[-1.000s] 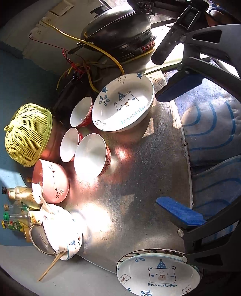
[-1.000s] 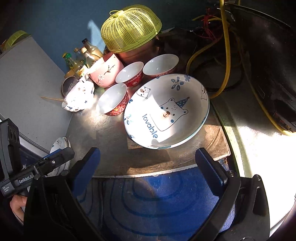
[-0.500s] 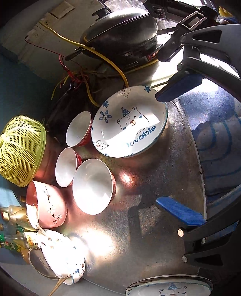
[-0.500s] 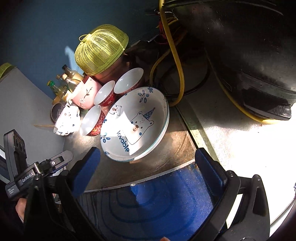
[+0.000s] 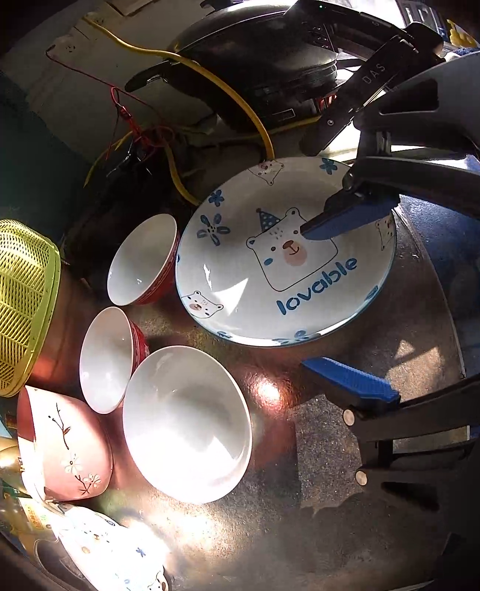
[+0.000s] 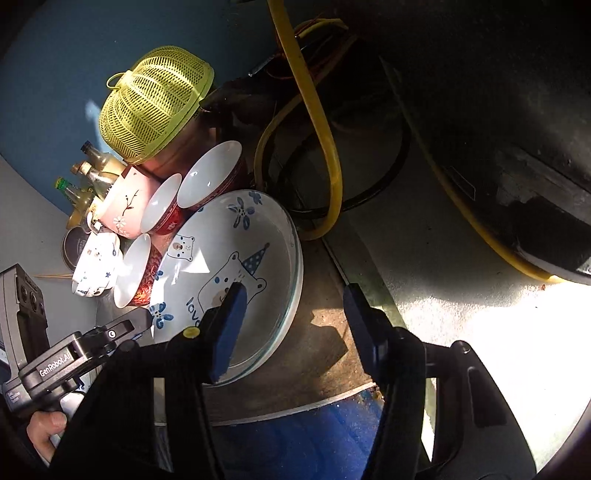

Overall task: Organize plates and bowls
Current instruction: 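Close both grippers on the bear bowl rim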

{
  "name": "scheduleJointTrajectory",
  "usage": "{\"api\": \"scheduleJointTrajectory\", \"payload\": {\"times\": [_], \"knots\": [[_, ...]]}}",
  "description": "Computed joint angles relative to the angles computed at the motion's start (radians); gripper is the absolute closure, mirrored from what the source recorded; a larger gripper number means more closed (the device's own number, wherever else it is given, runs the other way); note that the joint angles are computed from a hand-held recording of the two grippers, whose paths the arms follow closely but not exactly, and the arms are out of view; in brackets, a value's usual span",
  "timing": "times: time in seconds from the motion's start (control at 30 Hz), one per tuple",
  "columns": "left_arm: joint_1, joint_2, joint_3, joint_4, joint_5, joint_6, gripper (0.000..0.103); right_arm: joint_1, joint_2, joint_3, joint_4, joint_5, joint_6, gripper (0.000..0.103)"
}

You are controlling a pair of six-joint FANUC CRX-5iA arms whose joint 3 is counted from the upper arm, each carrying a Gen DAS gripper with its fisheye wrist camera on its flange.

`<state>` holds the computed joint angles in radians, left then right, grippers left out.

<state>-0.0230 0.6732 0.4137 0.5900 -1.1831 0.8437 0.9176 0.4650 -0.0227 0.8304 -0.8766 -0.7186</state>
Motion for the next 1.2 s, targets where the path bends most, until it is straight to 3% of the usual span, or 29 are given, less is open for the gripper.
{"api": "scheduleJointTrajectory", "payload": {"times": [0.17, 0.3, 0.43, 0.63, 1.2], "knots": [[-0.011, 0.036, 0.033, -0.002, 0.004, 0.032, 0.053, -0.028, 0.027, 0.025, -0.032, 0.029, 0.046, 0.068], [-0.015, 0.067, 0.069, -0.007, 0.014, 0.071, 0.068, -0.045, 0.043, 0.041, -0.058, 0.043, 0.076, 0.081], [-0.018, 0.101, 0.111, -0.013, 0.005, 0.101, 0.082, -0.055, 0.061, 0.068, -0.085, 0.035, 0.112, 0.086], [-0.022, 0.117, 0.131, -0.024, 0.01, 0.099, 0.093, -0.056, 0.072, 0.083, -0.098, 0.012, 0.135, 0.091], [-0.005, 0.017, 0.008, -0.015, 0.032, -0.023, 0.093, -0.011, 0.042, 0.062, -0.088, -0.044, 0.086, 0.091]]}}
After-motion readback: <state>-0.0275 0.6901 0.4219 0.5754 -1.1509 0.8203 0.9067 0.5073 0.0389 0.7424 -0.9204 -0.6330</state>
